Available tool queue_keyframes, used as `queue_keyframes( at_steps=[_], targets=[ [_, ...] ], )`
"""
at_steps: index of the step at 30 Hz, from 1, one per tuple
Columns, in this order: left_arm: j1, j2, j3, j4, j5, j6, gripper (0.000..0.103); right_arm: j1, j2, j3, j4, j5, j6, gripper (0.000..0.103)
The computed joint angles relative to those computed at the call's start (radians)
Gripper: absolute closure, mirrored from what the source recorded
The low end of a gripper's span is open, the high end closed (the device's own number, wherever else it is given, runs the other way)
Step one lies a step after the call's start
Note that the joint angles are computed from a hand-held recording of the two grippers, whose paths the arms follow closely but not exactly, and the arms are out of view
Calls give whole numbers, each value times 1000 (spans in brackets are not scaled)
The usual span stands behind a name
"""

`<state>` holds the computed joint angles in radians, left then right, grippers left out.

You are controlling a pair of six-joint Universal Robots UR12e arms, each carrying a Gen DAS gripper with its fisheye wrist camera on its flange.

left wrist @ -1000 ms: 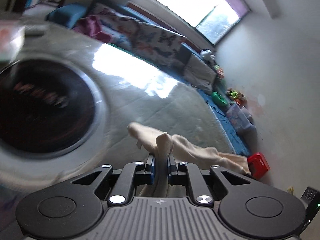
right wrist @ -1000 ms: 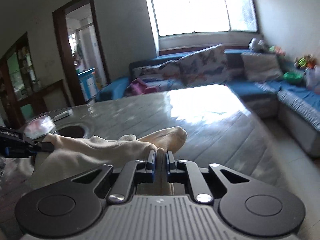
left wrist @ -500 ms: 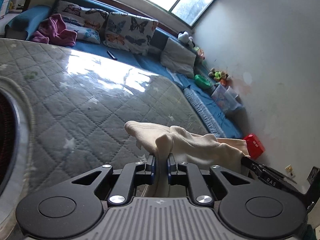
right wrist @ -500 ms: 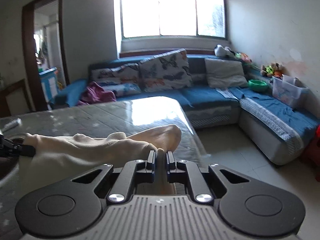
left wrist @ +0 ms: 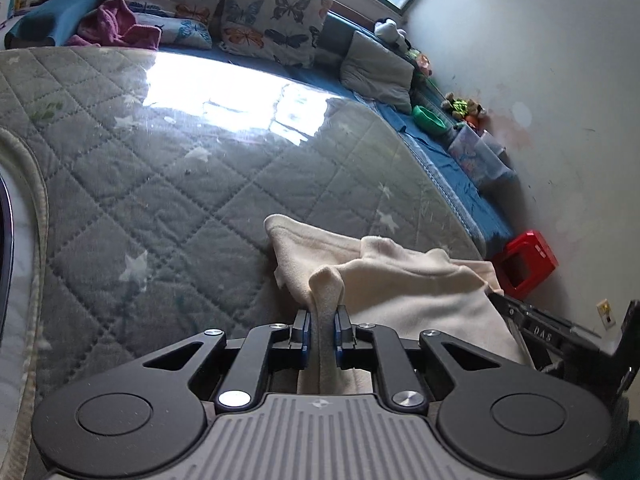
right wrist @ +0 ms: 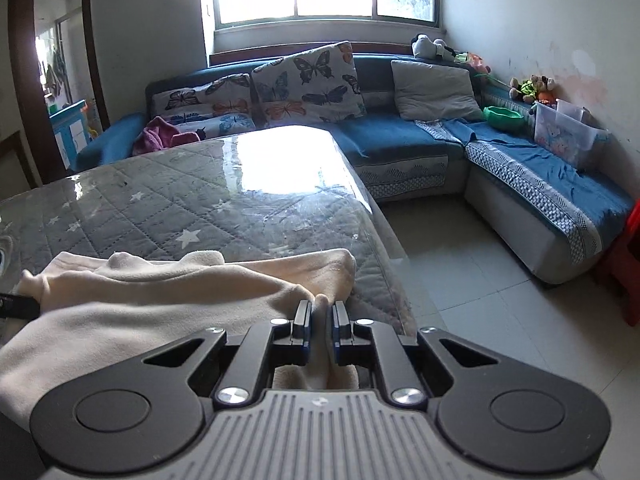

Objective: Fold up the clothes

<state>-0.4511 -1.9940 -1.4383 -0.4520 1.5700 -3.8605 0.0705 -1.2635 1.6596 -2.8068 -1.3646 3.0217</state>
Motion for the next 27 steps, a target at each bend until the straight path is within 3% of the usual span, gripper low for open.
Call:
queue_keyframes(
  at_steps=[4,15,22,27],
  targets=[
    [-2,12,-5,-15,-7,58,85,4,-20,10,34,-13,-32,93],
    [8,15,-3,44,26,81,82,-5,-7,-18,-1,42,-2,87],
    [3,-20,42,69,-24,139,84,5,25,-44,40,36,-2,86],
    [-3,-54,82,47,-60,163,84,9,18,-33,4,55,-2,84]
  ],
)
